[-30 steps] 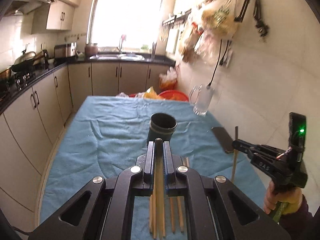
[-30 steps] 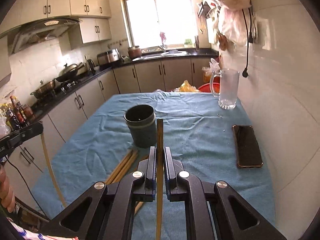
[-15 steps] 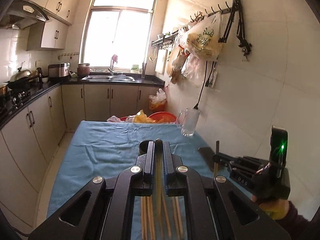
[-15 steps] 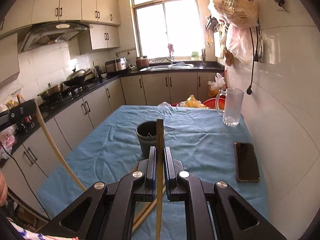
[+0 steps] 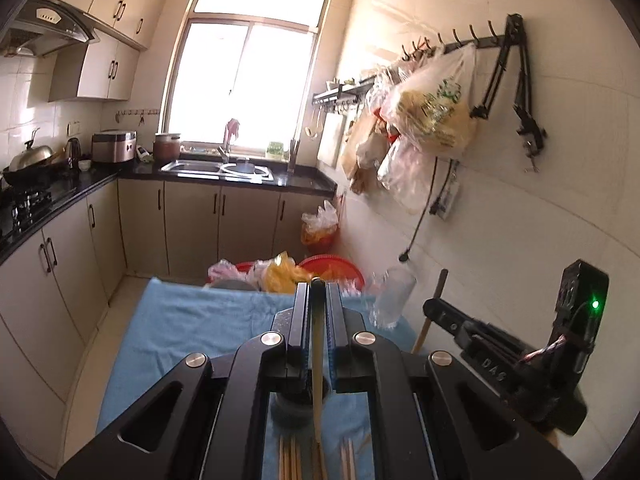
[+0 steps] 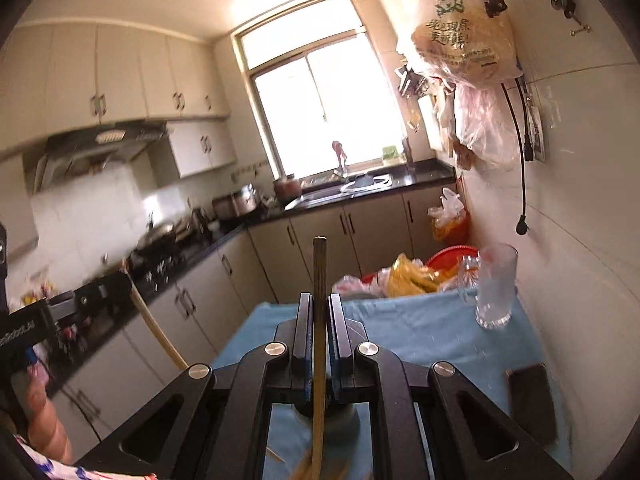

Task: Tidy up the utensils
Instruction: 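Open the left tool above the cup while the right tool releases its chopstick, then return the left tool to grasp a chopstick while the right tool grasps another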

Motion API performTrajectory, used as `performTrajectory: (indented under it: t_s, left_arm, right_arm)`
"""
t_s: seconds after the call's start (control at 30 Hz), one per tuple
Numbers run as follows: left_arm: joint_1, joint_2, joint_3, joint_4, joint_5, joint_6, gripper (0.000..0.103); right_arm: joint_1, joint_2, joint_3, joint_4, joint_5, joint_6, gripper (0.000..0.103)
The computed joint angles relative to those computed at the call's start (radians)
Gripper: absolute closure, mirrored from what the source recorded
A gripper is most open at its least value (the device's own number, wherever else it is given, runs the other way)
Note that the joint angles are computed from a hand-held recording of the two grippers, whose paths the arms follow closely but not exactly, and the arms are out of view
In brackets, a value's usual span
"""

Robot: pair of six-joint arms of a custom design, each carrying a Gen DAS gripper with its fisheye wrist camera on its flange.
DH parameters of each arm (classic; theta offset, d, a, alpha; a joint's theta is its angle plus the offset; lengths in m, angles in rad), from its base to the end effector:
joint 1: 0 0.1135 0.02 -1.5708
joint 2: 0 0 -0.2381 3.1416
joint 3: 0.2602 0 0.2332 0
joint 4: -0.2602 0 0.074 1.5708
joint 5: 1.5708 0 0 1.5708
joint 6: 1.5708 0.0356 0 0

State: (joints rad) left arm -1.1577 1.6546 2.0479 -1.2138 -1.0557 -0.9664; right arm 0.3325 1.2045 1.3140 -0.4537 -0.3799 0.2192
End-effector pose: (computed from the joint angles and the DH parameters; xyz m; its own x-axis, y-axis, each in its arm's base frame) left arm 0.1438 -0.2509 0.4256 -0.3421 -0.2292 -0.9113 -0.1206 0.9725 -0.1993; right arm 0.2348 0.0950 0.3839 -0.4490 0.0586 -0.8916 -0.5486 0.7696 0.3268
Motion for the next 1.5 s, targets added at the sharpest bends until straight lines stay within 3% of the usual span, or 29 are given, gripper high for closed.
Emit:
performTrajectory:
  t_s: [0.07, 0.2, 0.5, 0.63, 0.8, 0.9, 0.93, 1.2, 1.37, 1.5]
  left_arm:
    - [0.069, 0.018, 0.023, 0.078, 0.035, 0.104, 0.096]
    - [0.190, 0.061, 0.046, 0.163, 0.129, 0.202, 0.096]
    - [0.400, 0.114, -0.131, 0.279, 0.400, 0.195, 0.096]
    - [0.427, 0.116, -0.201, 0.305, 0.457, 0.180, 0.096]
    - [0.425, 0.105, -0.215, 0.311, 0.436, 0.184, 0.092]
    - [0.408, 0.069, -0.236, 0.307, 0.409, 0.164, 0.069]
    - [0.402, 0.055, -0.240, 0.301, 0.397, 0.155, 0.066]
    - [0.295, -0.089, -0.333, 0.234, 0.297, 0.041, 0.066]
    - [0.141, -0.225, -0.461, 0.113, 0.174, -0.157, 0.059]
    - [0.031, -0.277, -0.591, 0.011, 0.139, -0.355, 0.047]
  right_arm:
    - [-0.004, 0.077, 0.043, 0.061, -0.003, 0.052, 0.096]
    - [0.015, 0.197, 0.107, 0.151, 0.042, 0.120, 0.096]
    - [0.110, 0.422, 0.155, 0.146, 0.137, 0.031, 0.096]
    - [0.118, 0.483, 0.147, 0.127, 0.124, -0.002, 0.096]
    - [0.100, 0.546, 0.185, 0.097, 0.091, -0.019, 0.095]
    - [0.093, 0.544, 0.194, 0.087, 0.088, -0.011, 0.078]
    - [0.091, 0.537, 0.192, 0.086, 0.087, -0.009, 0.069]
    - [0.065, 0.375, 0.099, 0.048, 0.094, -0.040, 0.061]
    - [0.014, 0.203, -0.062, 0.005, 0.072, -0.079, 0.047]
    - [-0.049, 0.084, -0.257, -0.045, 0.025, -0.149, 0.046]
